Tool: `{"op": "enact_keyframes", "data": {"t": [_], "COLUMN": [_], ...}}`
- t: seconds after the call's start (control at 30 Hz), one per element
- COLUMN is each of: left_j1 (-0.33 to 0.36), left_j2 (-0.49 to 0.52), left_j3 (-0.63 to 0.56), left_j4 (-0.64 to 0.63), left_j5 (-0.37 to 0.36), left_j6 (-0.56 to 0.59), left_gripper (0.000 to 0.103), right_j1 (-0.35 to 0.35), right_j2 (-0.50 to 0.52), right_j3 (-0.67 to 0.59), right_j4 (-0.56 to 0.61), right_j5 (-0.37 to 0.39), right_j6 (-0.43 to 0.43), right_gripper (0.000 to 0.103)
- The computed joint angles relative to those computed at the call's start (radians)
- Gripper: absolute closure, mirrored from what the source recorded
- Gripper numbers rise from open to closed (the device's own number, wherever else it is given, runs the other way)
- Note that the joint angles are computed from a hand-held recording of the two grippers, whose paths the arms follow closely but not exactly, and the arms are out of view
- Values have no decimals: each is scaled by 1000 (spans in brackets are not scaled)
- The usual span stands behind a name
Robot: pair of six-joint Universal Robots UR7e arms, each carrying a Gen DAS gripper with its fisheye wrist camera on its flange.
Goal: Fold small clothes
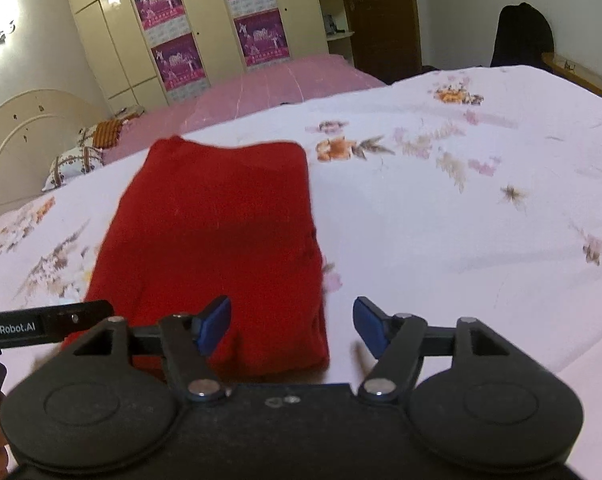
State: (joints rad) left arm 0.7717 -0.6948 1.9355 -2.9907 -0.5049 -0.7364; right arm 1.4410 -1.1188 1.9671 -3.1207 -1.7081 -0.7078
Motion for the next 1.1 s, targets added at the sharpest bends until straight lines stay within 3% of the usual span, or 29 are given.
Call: {"op": "enact_keyframes", "data": {"t": [0.27, 0.37, 0.5, 0.6, 0.73, 0.9, 1.1], "left_j1": [31, 43, 74, 96, 131, 165, 171], "left_j2": [-5, 4, 29, 60, 86, 113, 104], "left_j3": [-43, -61, -124, -175, -226, -236, -241], "left_j4": [-36, -79, -89, -114, -59, -129, -106], "left_j5": [-6, 10, 19, 27, -2, -69, -94], "left_j6": [38, 70, 126, 176, 171, 225, 213], "left_gripper": [0, 0, 0, 0, 0, 0, 0], "right_j1": [11, 18, 41, 51, 62, 48, 35], "right_j2": [43, 67, 124, 167, 215, 265, 254], "right_j3": [-86, -107, -161, -215, -268, -313, -317], "right_j4": [81, 47, 7, 22, 34, 78, 103], "right_j5": [11, 21, 10, 24, 23, -31, -1], "right_j6": [23, 18, -15, -9, -18, -29, -24], "right_gripper": [25, 27, 60, 62, 59, 57, 48]}}
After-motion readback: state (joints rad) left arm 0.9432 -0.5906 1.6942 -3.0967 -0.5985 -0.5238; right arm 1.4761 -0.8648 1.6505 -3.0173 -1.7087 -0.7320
